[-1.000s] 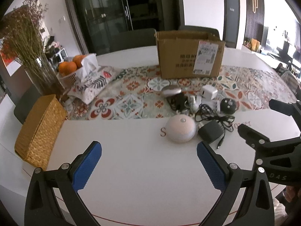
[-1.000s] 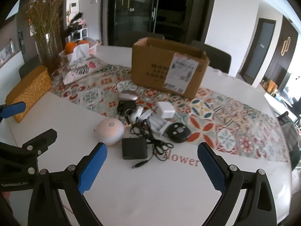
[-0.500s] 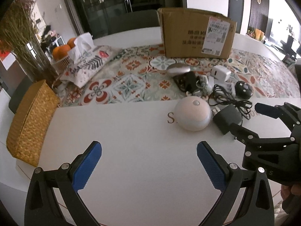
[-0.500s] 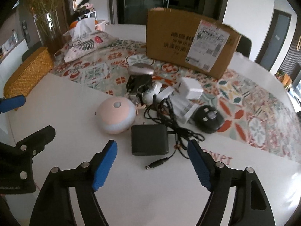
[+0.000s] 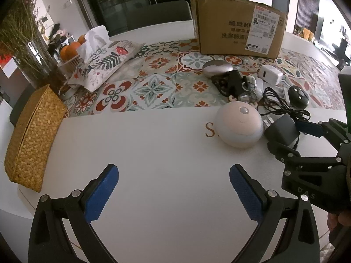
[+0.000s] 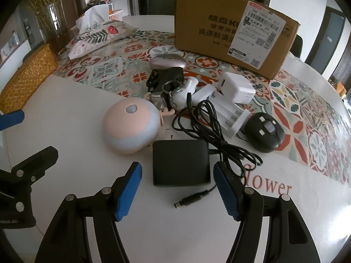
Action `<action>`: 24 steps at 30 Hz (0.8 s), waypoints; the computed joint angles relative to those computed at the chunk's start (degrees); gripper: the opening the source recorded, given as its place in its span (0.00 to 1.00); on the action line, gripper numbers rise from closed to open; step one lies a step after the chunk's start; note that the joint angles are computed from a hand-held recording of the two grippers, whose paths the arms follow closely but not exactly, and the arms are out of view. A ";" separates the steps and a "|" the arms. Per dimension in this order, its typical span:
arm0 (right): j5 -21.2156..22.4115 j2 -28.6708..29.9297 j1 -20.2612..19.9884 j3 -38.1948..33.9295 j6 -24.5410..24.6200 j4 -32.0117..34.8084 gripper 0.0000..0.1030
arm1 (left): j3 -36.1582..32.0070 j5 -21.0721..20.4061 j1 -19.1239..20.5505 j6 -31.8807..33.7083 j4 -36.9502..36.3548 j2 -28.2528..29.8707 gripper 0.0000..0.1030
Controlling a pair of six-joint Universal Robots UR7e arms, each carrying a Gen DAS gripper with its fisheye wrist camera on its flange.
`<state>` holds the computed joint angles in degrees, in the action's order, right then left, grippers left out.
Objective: Organize rigid objects
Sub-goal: 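Grasp the pink round night light with the left tool while the right tool grasps the black adapter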
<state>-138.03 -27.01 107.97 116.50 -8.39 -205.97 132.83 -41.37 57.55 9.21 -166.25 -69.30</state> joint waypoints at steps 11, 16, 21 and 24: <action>0.98 0.52 -1.55 -1.28 -0.36 0.24 0.54 | -1.60 -1.18 0.83 2.57 -1.78 2.24 1.00; 1.81 -0.46 -1.88 -0.50 1.19 0.96 0.54 | -1.89 -2.05 0.48 3.52 -2.09 2.63 1.00; 1.61 -2.19 -1.33 1.53 3.81 1.01 0.54 | -2.30 -4.87 0.19 5.13 -1.77 2.82 0.99; 0.30 -3.58 -0.60 3.23 5.31 0.78 0.54 | -2.55 -6.90 -0.19 7.00 -2.08 3.29 0.99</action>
